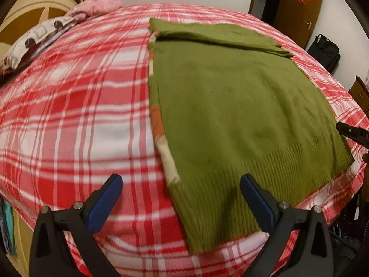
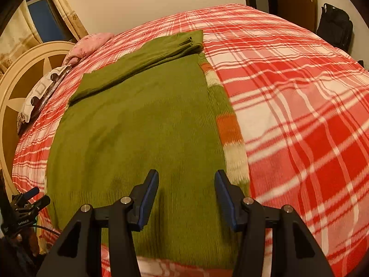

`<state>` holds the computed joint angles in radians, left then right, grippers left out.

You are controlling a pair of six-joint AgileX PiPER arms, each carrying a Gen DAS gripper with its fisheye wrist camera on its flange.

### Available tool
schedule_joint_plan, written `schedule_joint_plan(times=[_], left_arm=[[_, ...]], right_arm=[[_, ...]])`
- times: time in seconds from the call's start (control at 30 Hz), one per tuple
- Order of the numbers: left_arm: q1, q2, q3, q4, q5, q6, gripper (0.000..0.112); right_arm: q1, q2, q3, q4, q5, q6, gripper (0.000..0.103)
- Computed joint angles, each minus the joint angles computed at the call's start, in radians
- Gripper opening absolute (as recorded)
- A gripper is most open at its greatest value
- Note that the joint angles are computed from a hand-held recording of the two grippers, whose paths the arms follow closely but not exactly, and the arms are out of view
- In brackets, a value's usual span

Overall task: Fold small clothes
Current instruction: 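Move both tools to the ribbed sweater hem and close on it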

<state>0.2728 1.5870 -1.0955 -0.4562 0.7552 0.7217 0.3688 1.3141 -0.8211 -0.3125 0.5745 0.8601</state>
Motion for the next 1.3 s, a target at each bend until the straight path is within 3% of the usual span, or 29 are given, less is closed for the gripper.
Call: schedule_joint_plan(times=[0.13,0.6,0.8,0.97,1.17,1.3], left_arm=[[0.029,0.007,0.012,-0.032,0.053,0.012,0.102],[0.098,-0.001,0.039,-0.144,0.199,0.103,0.080],[0.099,0.002,0.036,-0.137,0.219,0.109,0.066],[0.084,-0.006,0.045,-0.116,0.214,0.106,0.066],[0.074,-0.002,0.040,-0.097,0.203,0.095,0.053],[0.068,0.011,0.045,-0.108,0.183,0.107,0.053]], right_arm=[[0.012,-0.040,0.040,-0.017,0.006,0.033,0.052],[0.038,-0.162,0.136,-0.052,0.046,0.104,0.052],[0.048,-0.191,0.153,-0.070,0.061,0.133,0.052],[0.006,-0.248,0.196,-0.002,0.042,0.082,0.052],[0.021,-0.284,0.214,0.016,0.049,0.080,0.052],[-0.020,-0.288,0.230,0.105,0.007,-0.006,0.052]])
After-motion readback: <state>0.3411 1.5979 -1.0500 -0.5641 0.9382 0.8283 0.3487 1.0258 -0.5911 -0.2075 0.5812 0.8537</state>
